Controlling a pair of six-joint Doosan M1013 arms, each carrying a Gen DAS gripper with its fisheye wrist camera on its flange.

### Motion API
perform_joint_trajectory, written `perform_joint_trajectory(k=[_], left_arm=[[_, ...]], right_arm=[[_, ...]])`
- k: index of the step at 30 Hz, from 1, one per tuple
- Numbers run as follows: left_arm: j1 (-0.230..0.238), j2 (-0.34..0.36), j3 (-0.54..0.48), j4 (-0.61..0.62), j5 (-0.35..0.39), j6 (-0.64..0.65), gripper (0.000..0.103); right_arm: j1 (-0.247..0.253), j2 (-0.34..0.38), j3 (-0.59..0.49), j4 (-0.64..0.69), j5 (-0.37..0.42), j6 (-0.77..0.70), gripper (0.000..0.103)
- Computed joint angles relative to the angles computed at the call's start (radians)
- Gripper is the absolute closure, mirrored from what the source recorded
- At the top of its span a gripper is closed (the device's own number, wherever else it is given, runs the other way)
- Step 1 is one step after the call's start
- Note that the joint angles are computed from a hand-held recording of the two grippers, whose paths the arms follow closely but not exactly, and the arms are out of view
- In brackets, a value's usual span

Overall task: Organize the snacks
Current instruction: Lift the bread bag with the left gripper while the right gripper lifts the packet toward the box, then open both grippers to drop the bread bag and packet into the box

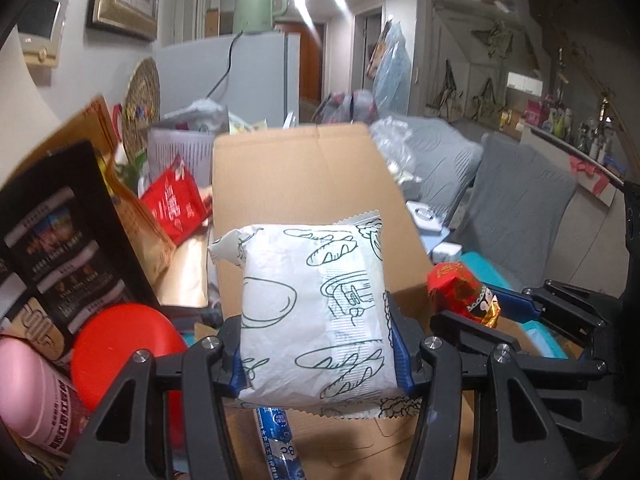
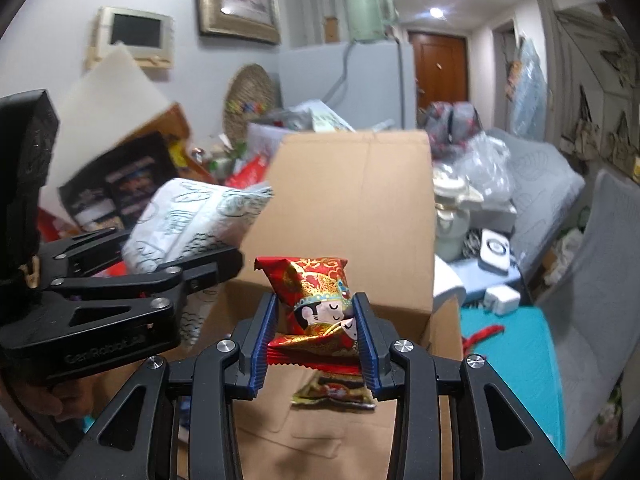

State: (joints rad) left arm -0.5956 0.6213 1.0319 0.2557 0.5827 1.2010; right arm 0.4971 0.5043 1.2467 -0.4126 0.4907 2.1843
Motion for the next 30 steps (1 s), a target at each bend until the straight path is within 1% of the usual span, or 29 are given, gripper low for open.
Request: perform_joint_trajectory(k=[5, 9, 12, 16, 18, 23, 25, 29, 30], left_arm=[[-0.003, 0.036, -0.043, 0.009, 0.067, 0.000, 0.049], [-0.006, 0.063, -0.080, -0.007, 0.129, 0.028, 0.049], [-0.010, 0.082, -0.107, -0.011, 0.177, 0.043, 0.049], [-0.014, 0.097, -0.124, 0.000, 0.212, 0.040, 0.049], [-0.014, 0.104, -0.134, -0.005, 0.231, 0.041, 0.049], [-0.021, 0.117, -0.148, 0.036, 0.260, 0.022, 0.049], [-0.018, 0.125, -0.162, 0.016, 0.280, 0.033, 0.049], [-0.012, 0.149, -0.200, -0.026, 0.345, 0.047, 0.048], [-0.011, 0.152, -0.205, -0.032, 0.359, 0.041, 0.047]], right_arm=[[-0.009, 0.024, -0.026, 0.047, 0.066, -0.026, 0.066], [-0.014, 0.042, -0.051, 0.083, 0.132, -0.053, 0.066], [-0.015, 0.053, -0.065, 0.097, 0.166, -0.066, 0.066], [-0.017, 0.072, -0.086, 0.099, 0.221, -0.066, 0.066], [-0.019, 0.077, -0.091, 0.109, 0.237, -0.071, 0.066], [-0.022, 0.092, -0.112, 0.120, 0.287, -0.076, 0.066], [-0.022, 0.097, -0.119, 0.125, 0.305, -0.083, 0.065], [-0.019, 0.101, -0.127, 0.103, 0.326, -0.070, 0.065], [-0.016, 0.103, -0.130, 0.089, 0.336, -0.061, 0.062]])
